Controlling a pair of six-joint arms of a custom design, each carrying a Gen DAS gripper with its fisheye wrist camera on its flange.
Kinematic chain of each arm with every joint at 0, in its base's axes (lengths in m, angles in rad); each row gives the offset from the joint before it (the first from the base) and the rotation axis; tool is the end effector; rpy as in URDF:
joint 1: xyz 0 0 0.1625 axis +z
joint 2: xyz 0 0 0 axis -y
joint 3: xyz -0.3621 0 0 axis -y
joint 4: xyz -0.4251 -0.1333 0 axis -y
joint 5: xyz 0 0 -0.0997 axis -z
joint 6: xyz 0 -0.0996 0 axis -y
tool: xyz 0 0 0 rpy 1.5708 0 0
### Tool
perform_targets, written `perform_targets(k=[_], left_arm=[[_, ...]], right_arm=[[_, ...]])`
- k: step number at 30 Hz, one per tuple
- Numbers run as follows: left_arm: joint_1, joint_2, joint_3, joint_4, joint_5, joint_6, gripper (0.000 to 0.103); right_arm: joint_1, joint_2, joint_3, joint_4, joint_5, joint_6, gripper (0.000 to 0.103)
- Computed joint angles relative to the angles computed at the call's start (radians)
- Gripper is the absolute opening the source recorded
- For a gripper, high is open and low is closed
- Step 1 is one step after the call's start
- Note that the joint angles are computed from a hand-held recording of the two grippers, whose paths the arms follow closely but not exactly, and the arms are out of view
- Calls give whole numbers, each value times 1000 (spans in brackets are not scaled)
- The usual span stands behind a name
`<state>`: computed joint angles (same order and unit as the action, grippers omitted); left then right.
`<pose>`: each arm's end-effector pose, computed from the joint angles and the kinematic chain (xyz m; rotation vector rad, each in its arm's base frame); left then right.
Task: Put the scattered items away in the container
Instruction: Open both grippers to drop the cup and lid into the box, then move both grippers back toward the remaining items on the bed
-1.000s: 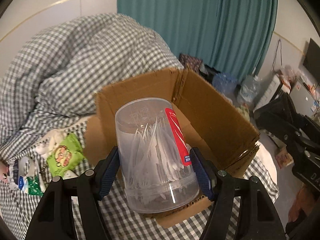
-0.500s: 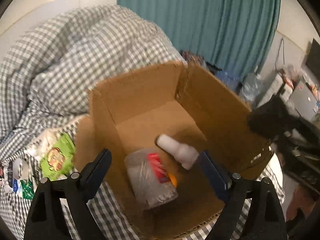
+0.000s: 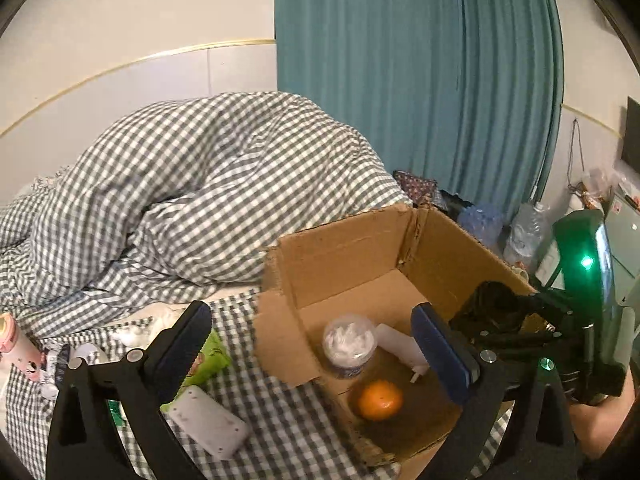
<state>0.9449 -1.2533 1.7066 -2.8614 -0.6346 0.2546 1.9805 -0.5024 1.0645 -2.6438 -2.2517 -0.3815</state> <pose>-0.1819 -0.6161 0.3549 0.4729 2.1252 -1.1271 0.3842 -0.7074 0.0915 0.7192 -2.2978 0.6380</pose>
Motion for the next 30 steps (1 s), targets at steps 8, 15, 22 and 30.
perform_targets(k=[8, 15, 22, 30], left_arm=[[0, -69, 41, 19, 31, -42, 102], [-28, -156, 101, -11, 73, -37, 102], [-66, -274, 169, -18, 141, -36, 102], [-110, -394, 221, -33, 250, -9, 103]], right_arm=[[42, 26, 2, -115, -95, -51, 92], [96, -21, 64, -305, -38, -105, 92], [159, -25, 76, -406, 7, -165, 103], [217, -36, 123, -538, 77, -194, 103]])
